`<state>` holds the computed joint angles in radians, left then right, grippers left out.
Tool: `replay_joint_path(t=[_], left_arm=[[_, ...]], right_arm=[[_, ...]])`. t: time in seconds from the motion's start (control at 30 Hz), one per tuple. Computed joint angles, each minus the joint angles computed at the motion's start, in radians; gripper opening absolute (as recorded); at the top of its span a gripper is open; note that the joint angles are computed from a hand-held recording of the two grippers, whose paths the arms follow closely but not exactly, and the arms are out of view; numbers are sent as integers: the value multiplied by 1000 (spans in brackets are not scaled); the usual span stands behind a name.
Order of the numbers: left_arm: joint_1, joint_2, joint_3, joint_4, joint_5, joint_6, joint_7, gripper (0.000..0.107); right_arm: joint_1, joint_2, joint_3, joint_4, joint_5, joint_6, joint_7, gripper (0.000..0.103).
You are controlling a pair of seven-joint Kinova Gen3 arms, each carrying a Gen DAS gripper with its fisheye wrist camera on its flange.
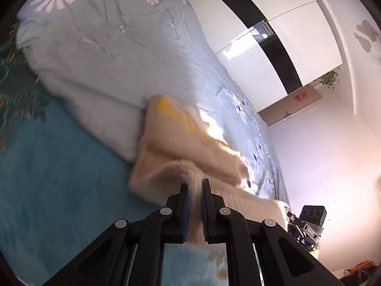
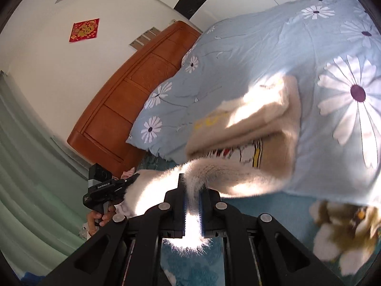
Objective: Fold clothes
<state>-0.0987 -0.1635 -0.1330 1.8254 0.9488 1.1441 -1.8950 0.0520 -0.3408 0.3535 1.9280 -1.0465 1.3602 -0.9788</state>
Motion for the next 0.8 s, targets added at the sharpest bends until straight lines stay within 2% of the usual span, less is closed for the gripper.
replay_joint_path(t=[0.23, 0.33, 0.4, 0.5, 0.63, 0.73, 0.77, 0.8], left_arm=[[8, 278, 111, -255, -39, -84, 129, 10], [3, 374, 159, -320, -73, -112, 175, 10], [5, 424, 180, -341, -94, -128, 199, 10], [-30, 460, 225, -327, -57, -158, 174, 14], [-63, 476, 258, -306, -8, -180, 115, 22], [-83, 448, 268, -284, 21, -191, 60, 44], [-83, 427, 255, -260, 45, -213, 56, 60], [-86, 404, 247, -234, 67, -241, 54, 69]], right_arm=[[40, 225, -76, -182, -11, -80, -117, 8], [72, 318, -117, -238, 9, -105, -184, 8], [93, 372, -141, -256, 7, -115, -225, 8], [130, 433, -172, -266, -1, -128, -260, 9], [183, 455, -216, -253, -36, -144, -232, 10], [216, 454, -244, -254, -48, -140, -201, 17], [223, 449, -250, -250, -56, -145, -198, 23], [229, 444, -253, -241, -71, -151, -194, 27]])
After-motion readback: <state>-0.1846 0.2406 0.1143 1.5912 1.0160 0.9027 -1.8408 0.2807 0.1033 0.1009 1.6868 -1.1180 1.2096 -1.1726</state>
